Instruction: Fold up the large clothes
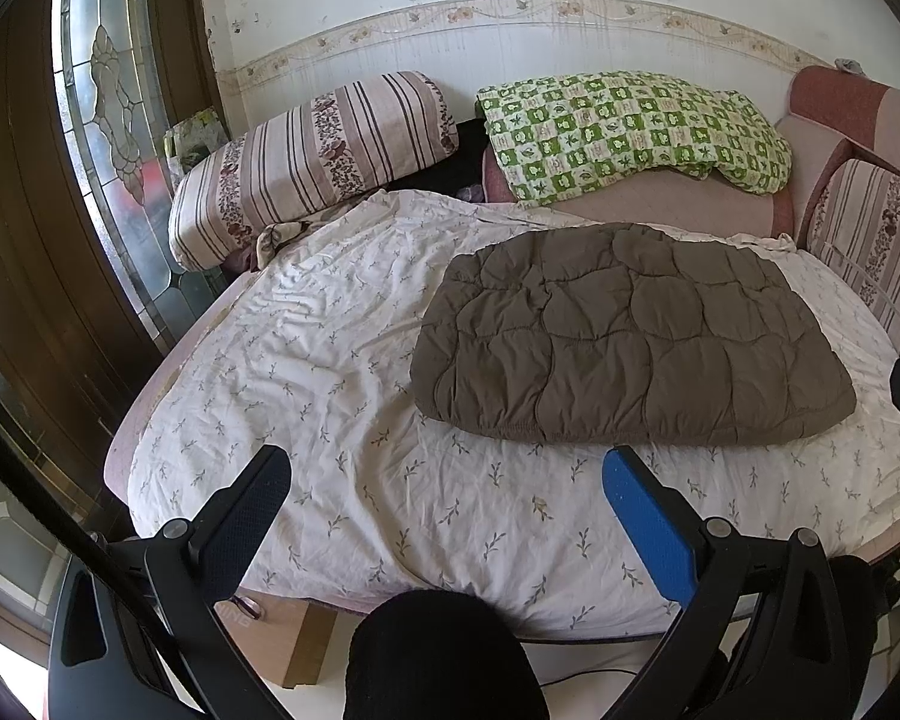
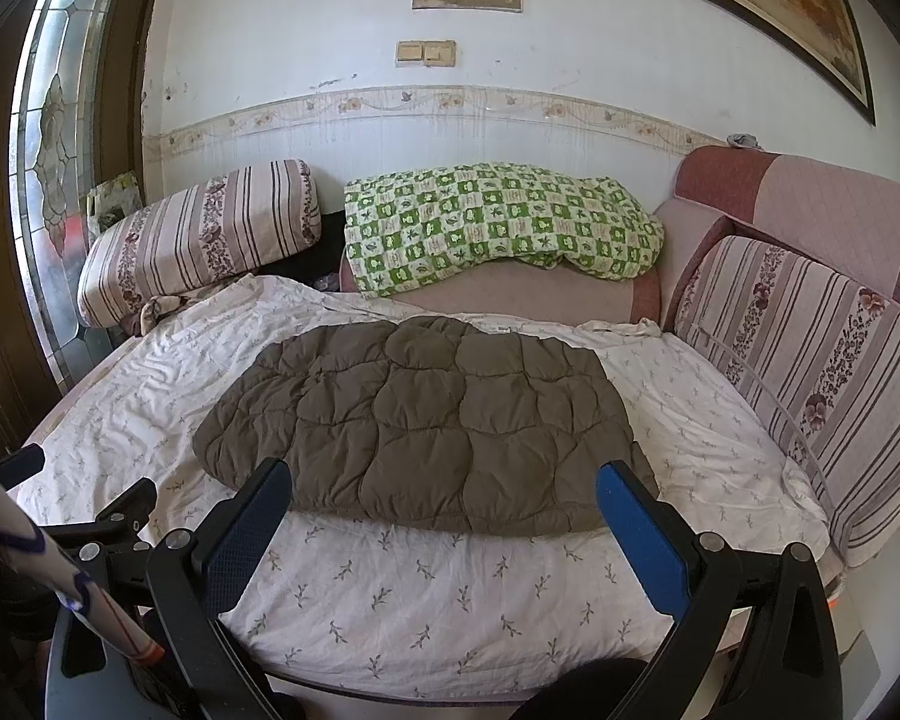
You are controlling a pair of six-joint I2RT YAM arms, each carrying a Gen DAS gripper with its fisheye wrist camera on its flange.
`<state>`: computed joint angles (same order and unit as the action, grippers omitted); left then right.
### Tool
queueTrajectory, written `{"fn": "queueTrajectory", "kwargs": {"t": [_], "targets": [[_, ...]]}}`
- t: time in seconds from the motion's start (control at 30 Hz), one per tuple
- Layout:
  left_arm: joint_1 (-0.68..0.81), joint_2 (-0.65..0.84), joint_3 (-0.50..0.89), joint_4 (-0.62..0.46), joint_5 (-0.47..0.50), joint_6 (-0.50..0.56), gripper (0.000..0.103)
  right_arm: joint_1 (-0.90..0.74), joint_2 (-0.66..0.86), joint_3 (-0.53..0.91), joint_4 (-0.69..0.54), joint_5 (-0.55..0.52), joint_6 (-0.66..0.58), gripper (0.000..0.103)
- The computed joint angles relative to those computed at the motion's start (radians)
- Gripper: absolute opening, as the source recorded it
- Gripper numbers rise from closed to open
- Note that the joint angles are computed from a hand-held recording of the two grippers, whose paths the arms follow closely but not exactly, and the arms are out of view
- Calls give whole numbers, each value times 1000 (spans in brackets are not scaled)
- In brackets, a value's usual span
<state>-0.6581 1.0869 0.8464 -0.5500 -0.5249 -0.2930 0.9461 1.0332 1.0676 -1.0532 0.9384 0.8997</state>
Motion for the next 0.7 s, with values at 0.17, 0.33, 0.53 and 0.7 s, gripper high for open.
{"fn": "queueTrajectory", "kwargs": {"t": [0.17,0.33,0.53,0.7], "targets": [[3,-9,0,-13,8,-6,103,14,11,3,-40,15,31,103],[-5,-7,-5,-9,-16,-7,103,-24,4,-11,-9,-12,-13,103],[-16,22,-8,10,-47,-3,103,-72,-12,-38,40,-49,-65,103],[-15,40,2,6,-37,6,103,-99,-12,-48,52,-66,-81,103]]}}
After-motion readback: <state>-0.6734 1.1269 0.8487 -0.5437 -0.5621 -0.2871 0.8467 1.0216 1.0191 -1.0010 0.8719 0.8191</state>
